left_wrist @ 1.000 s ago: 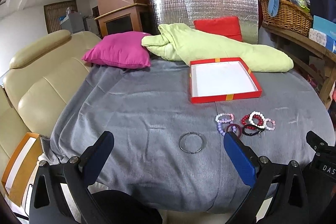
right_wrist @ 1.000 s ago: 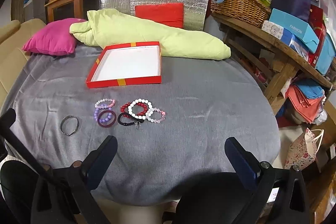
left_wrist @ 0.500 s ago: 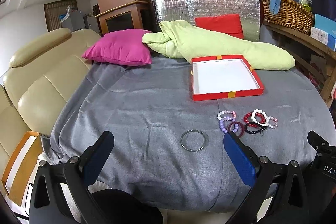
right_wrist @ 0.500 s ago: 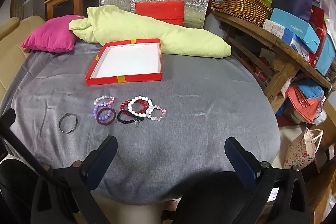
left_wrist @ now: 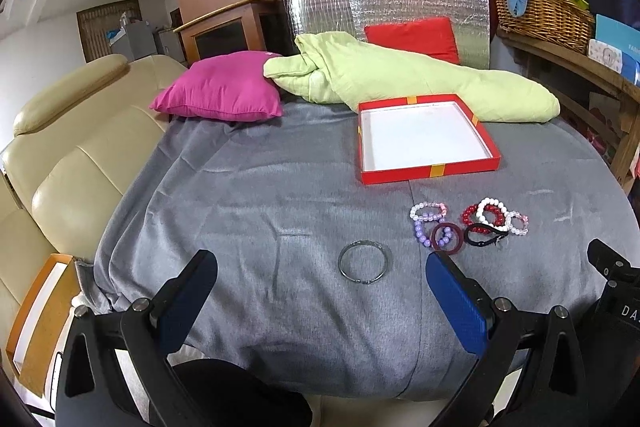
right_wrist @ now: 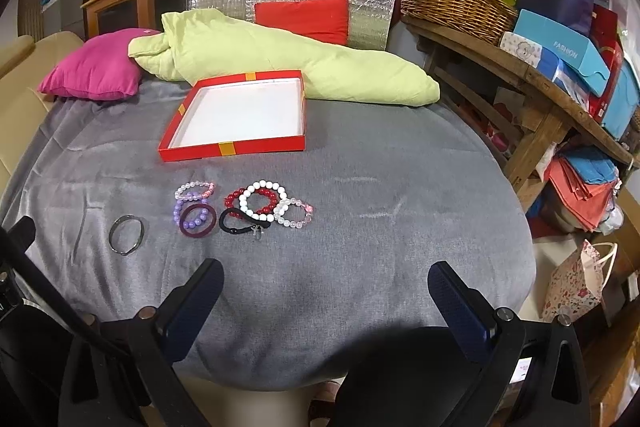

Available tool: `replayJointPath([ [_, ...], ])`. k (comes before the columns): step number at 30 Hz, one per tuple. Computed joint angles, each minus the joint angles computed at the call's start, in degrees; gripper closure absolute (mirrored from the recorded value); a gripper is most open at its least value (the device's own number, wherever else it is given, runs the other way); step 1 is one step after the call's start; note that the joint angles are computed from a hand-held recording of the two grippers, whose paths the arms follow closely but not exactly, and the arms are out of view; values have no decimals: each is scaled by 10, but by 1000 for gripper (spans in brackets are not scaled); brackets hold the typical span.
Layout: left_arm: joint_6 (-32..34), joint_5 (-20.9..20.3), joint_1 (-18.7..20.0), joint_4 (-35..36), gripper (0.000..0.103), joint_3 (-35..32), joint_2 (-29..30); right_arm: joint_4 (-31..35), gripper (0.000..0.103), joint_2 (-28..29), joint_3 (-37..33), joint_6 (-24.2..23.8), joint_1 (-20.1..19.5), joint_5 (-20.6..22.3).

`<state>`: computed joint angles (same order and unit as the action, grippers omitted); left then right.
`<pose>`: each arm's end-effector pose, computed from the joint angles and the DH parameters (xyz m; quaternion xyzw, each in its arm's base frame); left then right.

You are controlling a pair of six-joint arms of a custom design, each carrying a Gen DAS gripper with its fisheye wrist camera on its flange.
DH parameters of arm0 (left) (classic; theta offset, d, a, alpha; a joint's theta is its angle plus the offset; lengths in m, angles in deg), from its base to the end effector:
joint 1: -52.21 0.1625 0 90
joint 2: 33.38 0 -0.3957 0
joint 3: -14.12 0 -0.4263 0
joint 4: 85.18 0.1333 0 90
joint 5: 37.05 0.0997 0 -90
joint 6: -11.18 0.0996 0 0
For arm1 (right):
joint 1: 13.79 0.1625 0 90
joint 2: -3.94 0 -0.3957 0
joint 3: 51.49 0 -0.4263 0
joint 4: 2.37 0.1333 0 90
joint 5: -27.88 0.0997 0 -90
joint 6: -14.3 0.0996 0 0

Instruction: Organize jewelry

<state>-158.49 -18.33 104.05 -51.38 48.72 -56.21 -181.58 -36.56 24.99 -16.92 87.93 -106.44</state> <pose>-0.2740 -0.7172 0.1365 0.1081 0.7765 -0.4280 0.4497 0.2173 -0.7338 0.2062 0.1458 -0.8324 0.3518 0.4026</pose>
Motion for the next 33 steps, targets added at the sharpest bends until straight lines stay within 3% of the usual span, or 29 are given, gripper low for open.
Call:
replayJointPath([
  [22,-20,18,23,64,0,-79,50,19,0,15,-23,4,-12,-1],
  [28,-40,21,36,119,0,-154,93,37,0,30,-45,9,-18,-6],
  [33,-55,24,46,186,0,-261,153,44,0,41,-60,8,-21,-11],
])
